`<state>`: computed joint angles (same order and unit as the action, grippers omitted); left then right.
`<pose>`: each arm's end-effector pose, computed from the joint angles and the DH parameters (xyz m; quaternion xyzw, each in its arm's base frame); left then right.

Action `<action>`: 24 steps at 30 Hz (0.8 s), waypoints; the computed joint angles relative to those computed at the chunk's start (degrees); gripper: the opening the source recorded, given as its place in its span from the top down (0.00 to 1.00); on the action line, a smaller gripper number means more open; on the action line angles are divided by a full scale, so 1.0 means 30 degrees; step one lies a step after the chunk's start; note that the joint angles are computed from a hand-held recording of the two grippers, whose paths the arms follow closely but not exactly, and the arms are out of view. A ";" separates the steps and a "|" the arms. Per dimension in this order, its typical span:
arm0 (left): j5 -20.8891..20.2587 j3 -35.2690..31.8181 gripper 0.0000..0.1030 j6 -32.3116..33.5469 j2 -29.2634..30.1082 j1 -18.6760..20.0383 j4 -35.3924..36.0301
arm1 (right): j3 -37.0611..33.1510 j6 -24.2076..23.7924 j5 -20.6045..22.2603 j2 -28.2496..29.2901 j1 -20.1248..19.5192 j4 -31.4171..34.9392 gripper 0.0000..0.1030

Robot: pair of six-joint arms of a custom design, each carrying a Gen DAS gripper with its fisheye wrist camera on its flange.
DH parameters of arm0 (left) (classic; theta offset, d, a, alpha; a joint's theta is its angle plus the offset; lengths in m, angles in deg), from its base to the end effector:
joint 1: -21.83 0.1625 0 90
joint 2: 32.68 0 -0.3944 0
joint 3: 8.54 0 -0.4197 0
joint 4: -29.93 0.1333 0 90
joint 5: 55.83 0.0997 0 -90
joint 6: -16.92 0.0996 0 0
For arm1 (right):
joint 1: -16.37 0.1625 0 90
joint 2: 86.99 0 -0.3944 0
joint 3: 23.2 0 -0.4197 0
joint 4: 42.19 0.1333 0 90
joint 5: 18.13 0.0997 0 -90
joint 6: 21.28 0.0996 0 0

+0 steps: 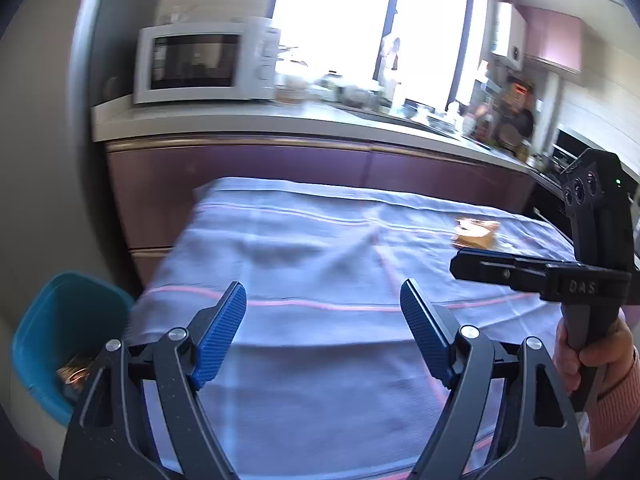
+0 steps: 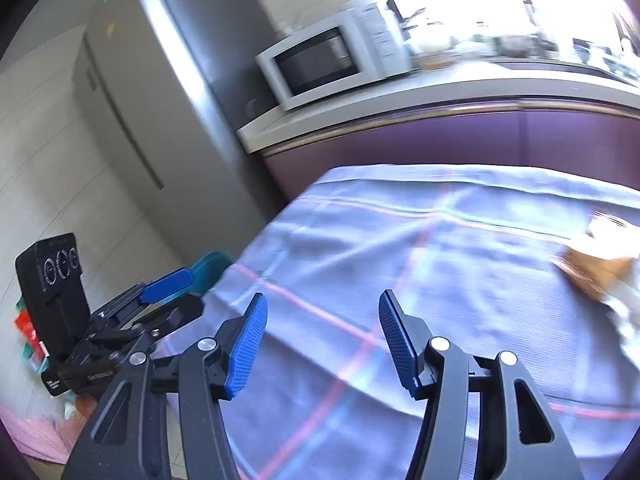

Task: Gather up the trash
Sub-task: 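Move both open tools back over the tissue and gold bag, then grasp the white tissue with the left tool while the right tool grasps the gold bag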

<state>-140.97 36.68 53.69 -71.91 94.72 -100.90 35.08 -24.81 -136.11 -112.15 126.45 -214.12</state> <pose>-0.1180 -0.8650 0.3436 0.4206 0.8556 -0.2878 0.0909 0.3698 -0.7595 0.1180 0.0830 -0.8854 0.4284 0.1602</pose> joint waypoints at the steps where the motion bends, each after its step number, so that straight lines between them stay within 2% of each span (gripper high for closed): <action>1: -0.0153 0.0429 0.24 0.0098 -0.0142 -0.0168 0.0073 | 0.0978 0.0115 -0.0589 -0.0603 -0.0059 -0.0819 0.46; 4: -0.0372 0.1313 0.24 0.0386 -0.0192 -0.0747 0.0227 | 0.3282 0.0403 -0.2210 -0.2126 -0.0262 -0.2686 0.46; 8: -0.0508 0.1867 0.24 0.0455 0.0027 -0.1315 0.0667 | 0.4581 0.0391 -0.3971 -0.3206 -0.0880 -0.4237 0.46; 13: -0.0265 0.2330 0.24 0.0255 0.0271 -0.1767 0.1004 | 0.5552 0.1223 -0.5675 -0.4279 -0.1914 -0.4315 0.46; 17: -0.0004 0.2396 0.24 0.0303 0.0444 -0.1909 0.1140 | 0.6129 0.2277 -0.5500 -0.4987 -0.2741 -0.2913 0.46; 19: 0.0093 0.2033 0.24 0.0214 0.0678 -0.1928 0.1466 | 0.6395 0.2698 -0.4980 -0.5258 -0.3042 -0.2316 0.55; 21: 0.0154 0.1709 0.24 0.0125 0.0888 -0.1919 0.1753 | 0.6624 0.2897 -0.4492 -0.5422 -0.3162 -0.1964 0.79; 22: 0.0151 0.1614 0.24 0.0065 0.0955 -0.1910 0.1899 | 0.6826 0.2875 -0.4215 -0.5494 -0.3158 -0.2094 0.85; 24: 0.0163 0.1471 0.24 -0.0016 0.1060 -0.1938 0.2102 | 0.7470 0.2909 -0.3370 -0.5808 -0.3099 -0.2491 0.89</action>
<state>-140.48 41.09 53.64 -68.73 88.91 -94.59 57.49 -16.08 -146.22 -129.57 117.16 -221.59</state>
